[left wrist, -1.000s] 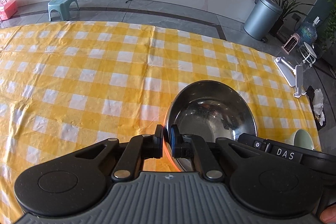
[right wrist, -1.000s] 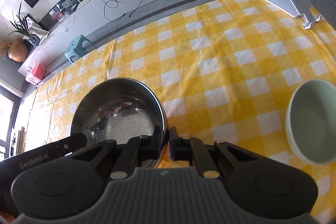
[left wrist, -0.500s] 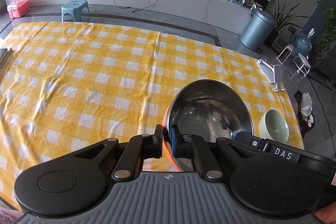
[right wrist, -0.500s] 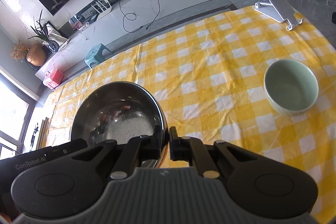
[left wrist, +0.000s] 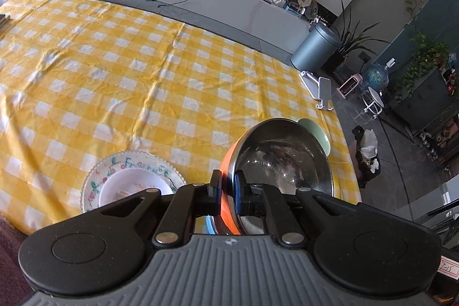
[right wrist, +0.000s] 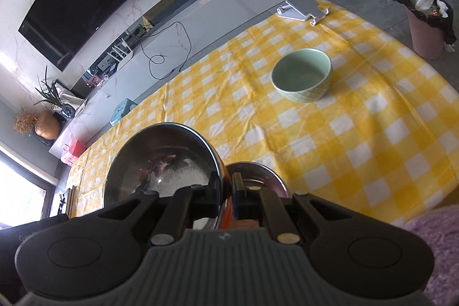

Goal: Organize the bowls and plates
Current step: 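Lift the orange bowl and carry it beside the plate stack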

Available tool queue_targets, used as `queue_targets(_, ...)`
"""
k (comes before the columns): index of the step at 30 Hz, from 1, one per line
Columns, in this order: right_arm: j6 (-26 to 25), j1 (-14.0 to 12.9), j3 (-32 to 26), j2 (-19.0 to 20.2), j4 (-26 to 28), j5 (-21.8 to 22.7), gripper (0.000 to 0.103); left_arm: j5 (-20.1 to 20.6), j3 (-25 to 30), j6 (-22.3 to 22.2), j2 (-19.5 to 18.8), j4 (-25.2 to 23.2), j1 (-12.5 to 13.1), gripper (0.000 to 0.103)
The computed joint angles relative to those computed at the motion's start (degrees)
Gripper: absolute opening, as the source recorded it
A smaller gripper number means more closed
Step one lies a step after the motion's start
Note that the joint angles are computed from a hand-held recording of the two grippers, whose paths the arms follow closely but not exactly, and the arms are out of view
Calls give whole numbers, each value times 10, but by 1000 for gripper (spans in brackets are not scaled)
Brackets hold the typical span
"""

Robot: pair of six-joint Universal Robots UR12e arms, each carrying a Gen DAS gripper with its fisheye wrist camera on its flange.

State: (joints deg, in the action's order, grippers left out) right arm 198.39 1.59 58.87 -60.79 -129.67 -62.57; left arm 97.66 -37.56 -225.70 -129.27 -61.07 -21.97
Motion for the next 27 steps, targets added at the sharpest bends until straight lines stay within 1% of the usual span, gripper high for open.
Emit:
queue_targets(2,3,-3,10,-7,-4,-8,7,-14,-17,-13,5,11,0,9)
queue_targets(6,-6,-3,19,-12,-2,-33,7,-31,-28,-31,6,13,0,8)
queue_targets(11,-5,-3,18,-10,13,-43,7,-38,-27,-35,2,5,0,8)
queue_targets(17,-17,4,10,-4,19,-69,7,-45,-17,-35,-6,-14,2,8)
queue_targets(19,-21,6,8,-2,21,-76,7,-44,-11,-32,-9,-22,1,8)
queue_targets(23,-25,7,4,1,27,-78,7,-28,10,-17,-20,-42,-2,8)
queue_targets(27,-26,7,2,5,32,-81,7,-25,21,-16,-27,-53,-2,8)
